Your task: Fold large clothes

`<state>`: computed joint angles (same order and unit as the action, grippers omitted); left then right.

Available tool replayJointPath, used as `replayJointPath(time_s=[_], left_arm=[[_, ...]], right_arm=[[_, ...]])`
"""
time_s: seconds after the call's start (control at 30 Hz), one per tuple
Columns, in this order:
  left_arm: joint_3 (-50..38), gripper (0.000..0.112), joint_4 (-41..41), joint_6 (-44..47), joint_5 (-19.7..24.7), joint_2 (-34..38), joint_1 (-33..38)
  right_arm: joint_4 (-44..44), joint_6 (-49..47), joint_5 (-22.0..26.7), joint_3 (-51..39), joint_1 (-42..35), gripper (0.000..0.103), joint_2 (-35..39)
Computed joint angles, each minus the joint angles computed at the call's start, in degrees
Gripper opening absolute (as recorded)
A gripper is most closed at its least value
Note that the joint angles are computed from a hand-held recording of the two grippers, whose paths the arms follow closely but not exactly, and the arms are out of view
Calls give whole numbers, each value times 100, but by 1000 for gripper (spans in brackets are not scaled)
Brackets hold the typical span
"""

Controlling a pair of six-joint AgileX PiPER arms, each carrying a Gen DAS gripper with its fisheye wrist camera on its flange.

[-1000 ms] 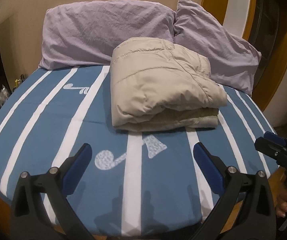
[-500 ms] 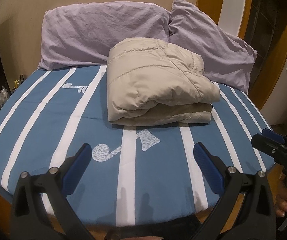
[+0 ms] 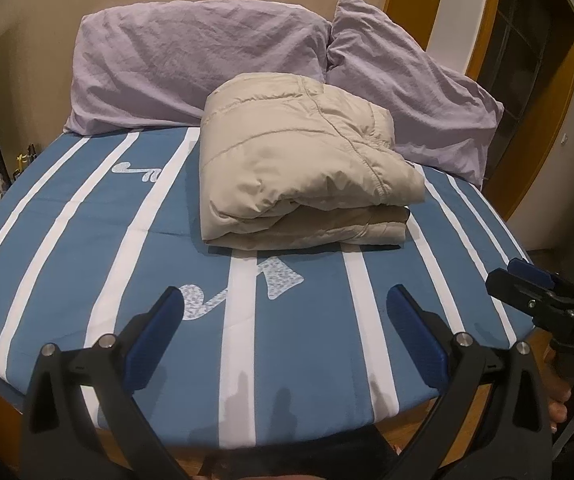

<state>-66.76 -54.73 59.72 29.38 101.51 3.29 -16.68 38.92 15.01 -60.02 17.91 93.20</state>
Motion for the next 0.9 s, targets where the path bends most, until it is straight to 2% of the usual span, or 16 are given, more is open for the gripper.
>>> replayJointPath(time_s=[0.9], left_arm=[[-113,101,163,-179,23,77,9]], right_arm=[[175,-139,52,-83,13,102,46]])
